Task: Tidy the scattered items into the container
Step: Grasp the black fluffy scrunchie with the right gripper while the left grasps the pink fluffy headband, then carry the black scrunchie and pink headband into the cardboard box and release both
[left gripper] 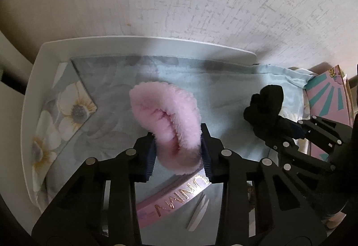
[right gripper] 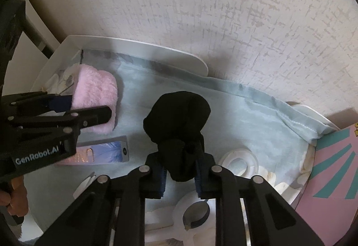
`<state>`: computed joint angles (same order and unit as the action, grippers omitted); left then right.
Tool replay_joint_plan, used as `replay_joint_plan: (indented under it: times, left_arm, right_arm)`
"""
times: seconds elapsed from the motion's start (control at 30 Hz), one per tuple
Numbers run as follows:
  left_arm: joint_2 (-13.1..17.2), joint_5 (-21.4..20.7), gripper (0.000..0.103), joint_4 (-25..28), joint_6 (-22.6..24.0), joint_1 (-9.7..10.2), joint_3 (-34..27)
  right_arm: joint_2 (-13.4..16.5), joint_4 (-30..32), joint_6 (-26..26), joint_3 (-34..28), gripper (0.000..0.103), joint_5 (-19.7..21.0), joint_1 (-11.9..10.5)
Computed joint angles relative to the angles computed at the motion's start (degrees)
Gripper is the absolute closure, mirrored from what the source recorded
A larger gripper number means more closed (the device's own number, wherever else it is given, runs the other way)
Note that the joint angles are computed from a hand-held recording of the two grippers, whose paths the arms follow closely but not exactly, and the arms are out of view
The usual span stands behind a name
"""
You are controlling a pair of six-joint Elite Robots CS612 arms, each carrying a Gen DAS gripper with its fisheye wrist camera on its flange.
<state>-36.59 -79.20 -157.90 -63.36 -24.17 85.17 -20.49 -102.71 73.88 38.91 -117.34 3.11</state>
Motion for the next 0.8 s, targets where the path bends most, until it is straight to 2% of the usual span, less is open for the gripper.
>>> replay_joint_plan:
  times: [0.23,0.3,0.47,0.57,0.7,0.73,0.8]
  left_arm:
    - [-1.9,1.5,0.075,-0.6,-3.1,-0.75,2.6]
    - [-2.9,3.3,0.075,1.4,-3.7,-1.29,3.0]
    - [-6.0,7.9,0.075,1.1,-3.4,-2.59,5.5]
    - [-6.9,10.5,0.075,2.7,-3.4,-3.3,3.6]
    - [-10.5,14.0,0.075,2.7,-3.4,-4.35,6.2]
    - [-10.8,15.2,0.075,2.6,-2.5,-4.26,5.3]
    - [-12.5,18.5,0.075,1.9,-1.0,-5.33,5.8]
  right_arm:
    - [-0.2,1.5,2.8,-0.6,0.085,-0.7,0.6]
    - [-0.2,1.6,3.7,-0.7,0.085,-0.8,0.9]
    - [0.0,2.6,5.4,-2.4,0.085,-1.7,1.6]
    - [-0.9,2.7,5.7,-2.5,0.085,-3.8,1.9]
    - [-1.0,6.2,7.7,-5.7,0.085,-8.1,3.5]
    - [-2.2,6.0,8.3,-4.3,0.085,-9.4,3.8]
    - [-2.3,8.1,9.8,-5.8,0.085,-11.9,4.5]
